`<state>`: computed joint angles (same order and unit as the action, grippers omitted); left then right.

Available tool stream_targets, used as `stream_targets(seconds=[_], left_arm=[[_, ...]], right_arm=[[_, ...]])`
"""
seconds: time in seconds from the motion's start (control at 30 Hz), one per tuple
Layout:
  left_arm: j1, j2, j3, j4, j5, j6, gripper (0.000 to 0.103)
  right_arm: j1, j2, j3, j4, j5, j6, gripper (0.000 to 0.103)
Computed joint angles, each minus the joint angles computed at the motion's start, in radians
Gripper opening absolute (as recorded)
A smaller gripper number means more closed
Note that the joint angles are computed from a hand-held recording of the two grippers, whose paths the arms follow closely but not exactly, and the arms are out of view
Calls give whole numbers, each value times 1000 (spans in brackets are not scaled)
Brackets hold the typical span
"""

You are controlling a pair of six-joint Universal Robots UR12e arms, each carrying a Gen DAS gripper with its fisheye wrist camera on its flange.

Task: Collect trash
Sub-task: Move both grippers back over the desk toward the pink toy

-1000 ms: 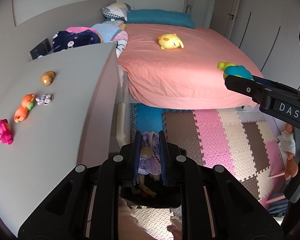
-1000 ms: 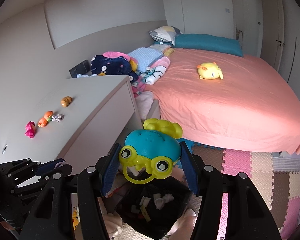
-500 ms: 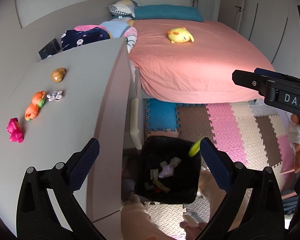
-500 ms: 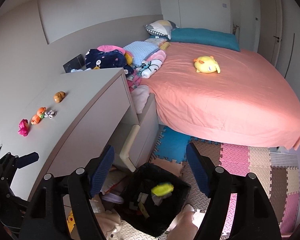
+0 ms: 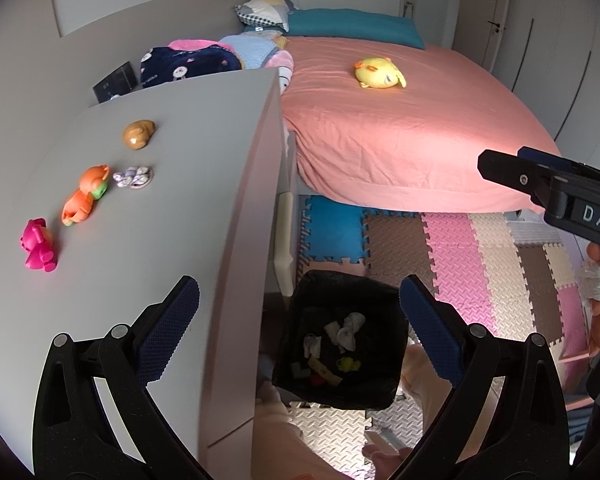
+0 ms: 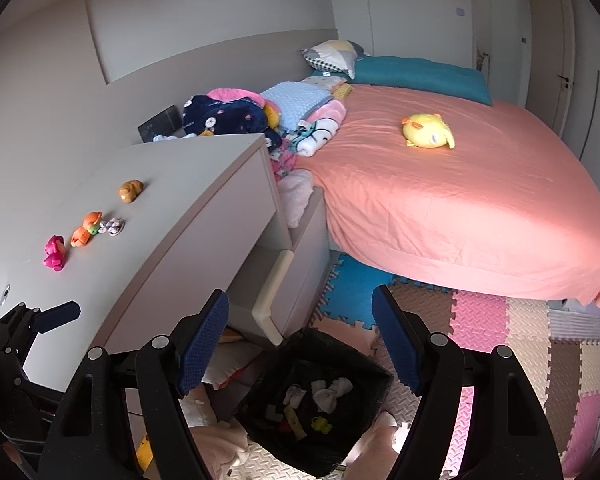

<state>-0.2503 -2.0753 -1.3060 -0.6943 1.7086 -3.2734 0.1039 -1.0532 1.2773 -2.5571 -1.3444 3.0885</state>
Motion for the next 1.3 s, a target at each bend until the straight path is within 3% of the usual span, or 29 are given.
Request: stream_targets(seconds=[1.3], left_arm=[[135,74,-100,-20,82,-183,97]], right_arm=[[129,192,-306,192,98,-136,74]])
